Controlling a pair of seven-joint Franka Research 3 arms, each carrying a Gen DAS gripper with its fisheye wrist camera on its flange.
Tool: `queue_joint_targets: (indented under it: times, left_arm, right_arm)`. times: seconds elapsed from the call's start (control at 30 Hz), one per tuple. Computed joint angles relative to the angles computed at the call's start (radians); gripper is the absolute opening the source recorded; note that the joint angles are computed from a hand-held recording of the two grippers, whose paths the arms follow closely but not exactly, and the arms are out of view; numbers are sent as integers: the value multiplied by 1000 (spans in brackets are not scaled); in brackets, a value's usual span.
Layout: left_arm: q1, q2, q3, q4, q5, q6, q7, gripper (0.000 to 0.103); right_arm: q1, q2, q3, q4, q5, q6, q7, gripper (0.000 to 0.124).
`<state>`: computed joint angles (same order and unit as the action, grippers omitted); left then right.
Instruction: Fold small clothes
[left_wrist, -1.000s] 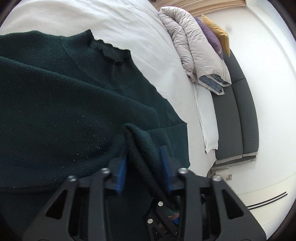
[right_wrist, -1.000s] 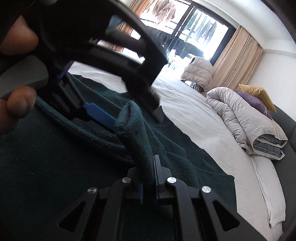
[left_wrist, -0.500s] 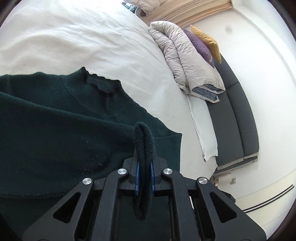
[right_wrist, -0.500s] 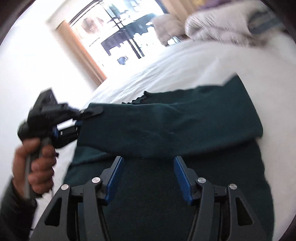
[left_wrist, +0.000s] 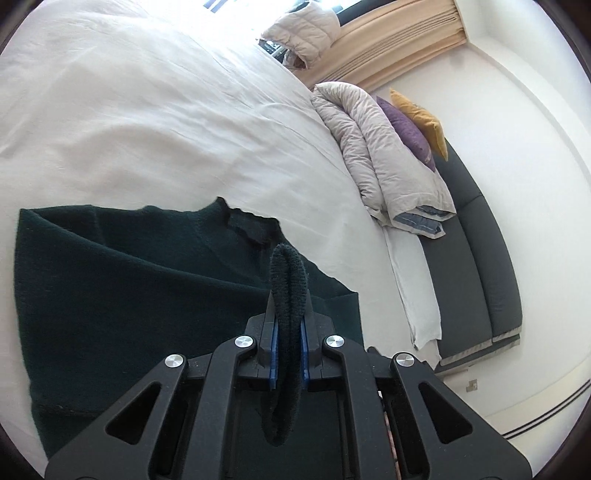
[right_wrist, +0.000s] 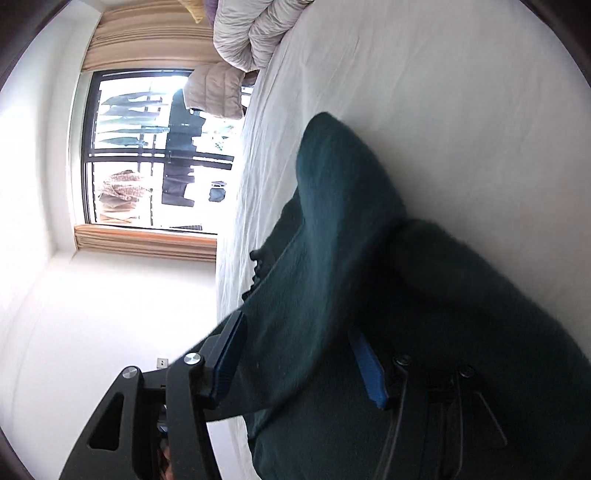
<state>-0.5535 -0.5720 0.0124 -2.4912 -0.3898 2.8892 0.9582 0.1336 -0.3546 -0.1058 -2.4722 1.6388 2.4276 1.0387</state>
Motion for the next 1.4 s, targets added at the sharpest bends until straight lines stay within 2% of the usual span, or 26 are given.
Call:
queue_joint_targets:
  times: [0.13, 0.27, 0.43, 0.5, 0.53, 0.77, 0.9, 1.0, 1.07, 1.13, 1.2, 1.27, 1.3, 1.4]
  left_arm:
    - [55, -58, 4, -77, 28, -32, -14, 7]
    - [68, -92, 35, -161, 23, -38, -14, 7]
    - [71, -76, 52, -218, 17, -20, -8, 7]
    - [86, -68, 44, -227, 31, -12, -10, 7]
    - [80, -65, 53, -231, 31, -5, 0, 7]
    - [124, -49, 15, -208, 87, -15, -12, 7]
    - [144, -35, 8, -215, 119, -15, -14, 8]
    - [77, -37, 65, -259, 72, 77, 16, 11]
    - [63, -57, 83, -275, 67, 82, 15, 11]
    - [123, -86, 39, -271, 109, 24, -14, 11]
    - [228, -131, -45, -257, 191, -66, -67, 11]
    - [347, -177, -149, -228, 296, -176, -158, 11]
    - [374, -200, -178, -222, 340, -206, -187, 11]
    - [362, -193, -221, -171, 435, -229, -197, 11]
  right_arm:
    - [3, 54, 12, 49, 15, 31, -2, 60]
    - [4, 70, 27, 61, -3, 61, -9, 53]
    - [-7, 48, 14, 26, -81, 72, 7, 28]
    - [-7, 50, 19, 28, -114, 88, 18, 22]
    - [-6, 52, 17, 30, -123, 88, 15, 21]
    - [6, 24, 13, 9, -158, 114, 5, 17]
    - [9, 28, 17, 9, -210, 126, 9, 9]
    - [8, 9, 9, -4, -261, 113, 18, 11]
    - [0, -27, 4, -25, -317, 101, 41, 17]
    - [-10, -78, -1, -57, -369, 103, 72, 31]
    - [-22, -131, -12, -95, -417, 103, 114, 38]
    - [-34, -183, -14, -119, -470, 117, 157, 38]
    - [-34, -203, -11, -125, -488, 138, 167, 38]
    - [-5, -218, -14, -104, -512, 200, 167, 40]
